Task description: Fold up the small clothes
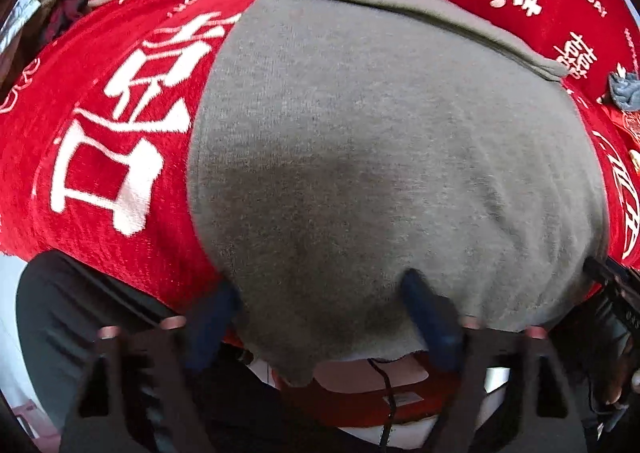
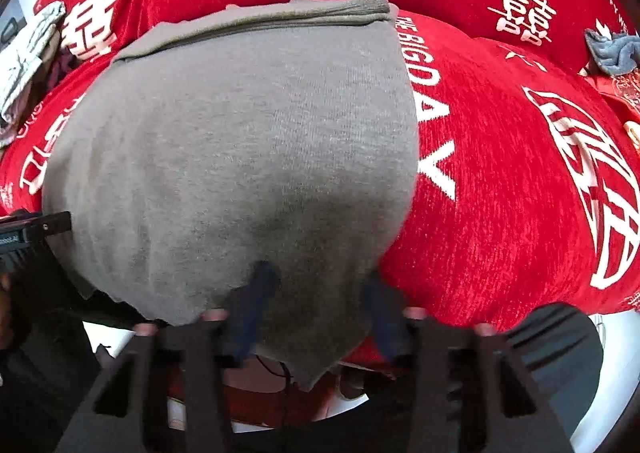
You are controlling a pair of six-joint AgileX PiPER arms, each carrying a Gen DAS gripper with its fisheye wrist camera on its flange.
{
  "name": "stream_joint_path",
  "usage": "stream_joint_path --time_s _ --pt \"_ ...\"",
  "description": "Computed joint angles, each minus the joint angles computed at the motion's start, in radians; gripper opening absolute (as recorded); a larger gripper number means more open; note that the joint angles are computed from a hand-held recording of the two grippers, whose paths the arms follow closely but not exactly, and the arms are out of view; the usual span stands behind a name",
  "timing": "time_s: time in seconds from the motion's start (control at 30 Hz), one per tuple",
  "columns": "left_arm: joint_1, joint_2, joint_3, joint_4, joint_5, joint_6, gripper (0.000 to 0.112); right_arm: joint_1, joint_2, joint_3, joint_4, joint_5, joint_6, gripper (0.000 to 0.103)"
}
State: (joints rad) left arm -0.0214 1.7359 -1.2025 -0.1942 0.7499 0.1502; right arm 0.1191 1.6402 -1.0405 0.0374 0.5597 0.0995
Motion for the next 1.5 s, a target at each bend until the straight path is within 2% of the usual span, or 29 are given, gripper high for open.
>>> stream_joint_path --time_s 0.07,0.13,0.2,0.3,0.43,0.6,0.73,0.87,0.9,0.97,1.03,1.07,1.1,1.13,1.17,1.2,1.27,1.33,1.4,1.5 --pt "-0.012 -0.033 0.014 0.037 -0.005 0.004 0.033 -0.016 -0.008 -0.003 0.075 0.009 -0.081 0.015" --pt "-0.012 -0.049 0.017 0.07 0.004 -0.007 0.017 -0.041 -0.026 0.0 0.167 0.012 -0.183 0.014" --pt "0.032 -0.058 -0.002 -0.002 0.05 0.051 0.008 -0.089 -0.047 0.004 0.302 0.024 -0.311 0.014" --pt "0.106 -0.051 -0.064 -0.112 0.122 0.135 0.007 -0.17 -0.063 -0.024 0.487 0.065 -0.469 0.014" --pt "0.126 -0.045 -0.122 -0.139 0.143 0.147 0.007 -0.224 -0.052 -0.076 0.601 0.125 -0.563 0.014" --pt "0.147 -0.002 -0.186 -0.174 0.206 0.188 0.007 -0.179 -0.043 -0.114 0.547 0.112 -0.522 0.014" --pt "0.131 -0.004 -0.105 -0.16 0.21 0.133 0.007 -0.155 -0.042 -0.107 0.507 0.091 -0.5 0.013" --pt "0.13 0.046 -0.068 -0.202 0.234 0.095 0.007 -0.161 -0.032 -0.103 0.502 0.095 -0.515 0.014" --pt "0.146 0.023 -0.034 -0.256 0.214 0.136 0.004 -0.158 -0.032 -0.105 0.493 0.094 -0.508 0.014" --pt "0.196 -0.139 0.089 -0.451 0.122 0.315 0.0 -0.156 -0.038 -0.104 0.478 0.095 -0.501 0.014" --pt "0.207 -0.339 0.224 -0.61 -0.073 0.48 0.0 -0.16 -0.04 -0.103 0.477 0.099 -0.504 0.014" --pt "0.196 -0.412 0.263 -0.638 -0.173 0.506 0.009 -0.163 -0.037 -0.104 0.482 0.101 -0.509 0.014" --pt "0.171 -0.444 0.287 -0.625 -0.256 0.491 0.034 -0.165 -0.032 -0.105 0.489 0.101 -0.515 0.014" --pt "0.141 -0.436 0.282 -0.573 -0.3 0.451 0.096 -0.165 -0.026 -0.107 0.492 0.098 -0.513 0.014" --pt "0.111 -0.389 0.252 -0.481 -0.303 0.376 0.103 -0.163 -0.021 -0.109 0.492 0.095 -0.507 0.014" --pt "0.092 -0.301 0.186 -0.381 -0.266 0.332 0.103 -0.163 -0.016 -0.112 0.498 0.094 -0.506 0.014" --pt "0.08 -0.124 0.058 -0.275 -0.127 0.233 0.103 -0.163 -0.016 -0.111 0.51 0.092 -0.512 0.014" --pt "0.088 -0.026 0.027 -0.33 -0.095 0.196 0.103 -0.162 -0.021 -0.107 0.511 0.089 -0.513 0.014" --pt "0.107 0.06 0.007 -0.445 -0.052 0.266 0.103 -0.165 -0.022 -0.104 0.515 0.09 -0.516 0.014" --pt "0.097 0.199 -0.065 -0.497 -0.006 0.272 0.103 -0.168 -0.015 -0.105 0.52 0.092 -0.523 0.014"
